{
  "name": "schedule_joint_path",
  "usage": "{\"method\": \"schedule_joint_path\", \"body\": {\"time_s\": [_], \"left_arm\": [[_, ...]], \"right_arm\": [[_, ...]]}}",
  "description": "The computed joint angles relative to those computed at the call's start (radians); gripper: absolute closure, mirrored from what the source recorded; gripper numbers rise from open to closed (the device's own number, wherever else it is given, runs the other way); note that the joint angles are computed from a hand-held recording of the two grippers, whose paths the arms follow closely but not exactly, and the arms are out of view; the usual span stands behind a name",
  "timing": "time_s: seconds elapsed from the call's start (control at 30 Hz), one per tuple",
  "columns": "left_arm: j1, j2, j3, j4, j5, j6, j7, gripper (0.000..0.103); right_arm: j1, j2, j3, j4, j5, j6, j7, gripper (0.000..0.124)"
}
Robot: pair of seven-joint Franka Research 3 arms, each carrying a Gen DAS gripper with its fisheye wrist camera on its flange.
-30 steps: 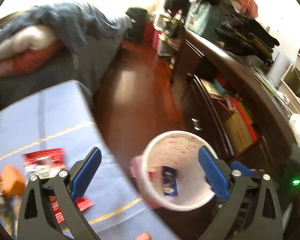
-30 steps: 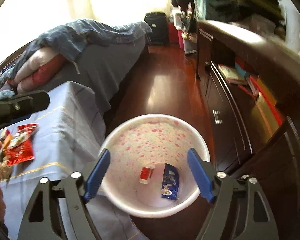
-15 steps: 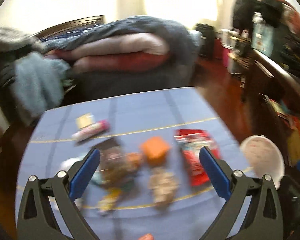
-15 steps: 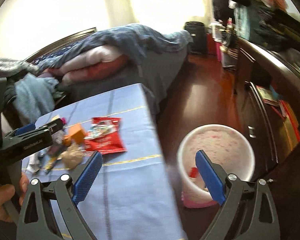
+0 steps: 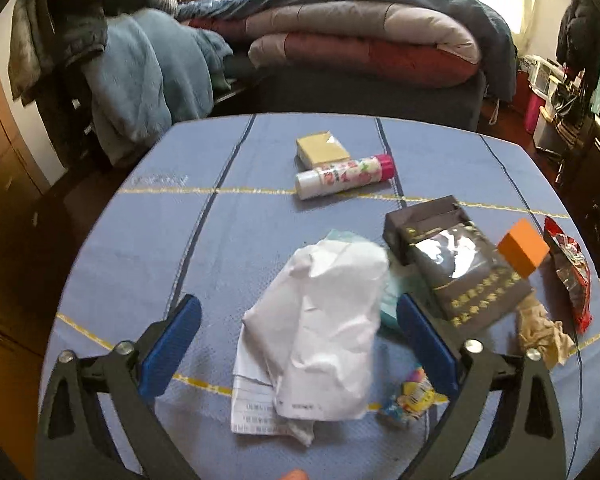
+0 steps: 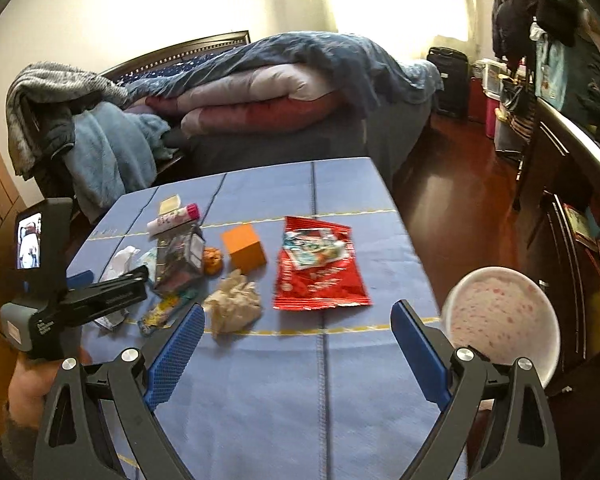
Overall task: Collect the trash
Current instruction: 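Grasp the white tissue with the left tool while the right tool grasps the dark cigarette pack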
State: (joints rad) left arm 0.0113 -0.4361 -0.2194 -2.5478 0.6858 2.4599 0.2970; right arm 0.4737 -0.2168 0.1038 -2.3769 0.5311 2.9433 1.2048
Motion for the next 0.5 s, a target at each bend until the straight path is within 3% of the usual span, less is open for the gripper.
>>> {"method": "schedule_joint_path", "body": {"time_s": [0.03, 0.13, 0.33, 0.5], "left_arm": [[-0.002, -0.002, 0.013, -0.009, -0.008, 0.02, 0.006, 0.032], [0.001, -0.005, 0.036, -0.033, -0.044, 0.058, 0.026, 0.053], [0.055, -0.096, 0.025, -0.121, -0.028, 0.142, -0.026, 0.056], [0.089, -0.221, 0.026, -0.19, -0.032, 0.136, -0.043, 0.056]], "right_arm": [[-0.008, 0.013, 0.016, 0.01, -0.025, -0.001, 0.021, 0.03], [-0.005, 0.045, 0.035, 0.038, -0.059, -0.012, 0.049, 0.03], [0.028, 0.116, 0.07, 0.096, -0.101, 0.004, 0.072, 0.03], [0.031, 0.212, 0.11, 0.169, -0.362, 0.032, 0.25, 0.03]]}}
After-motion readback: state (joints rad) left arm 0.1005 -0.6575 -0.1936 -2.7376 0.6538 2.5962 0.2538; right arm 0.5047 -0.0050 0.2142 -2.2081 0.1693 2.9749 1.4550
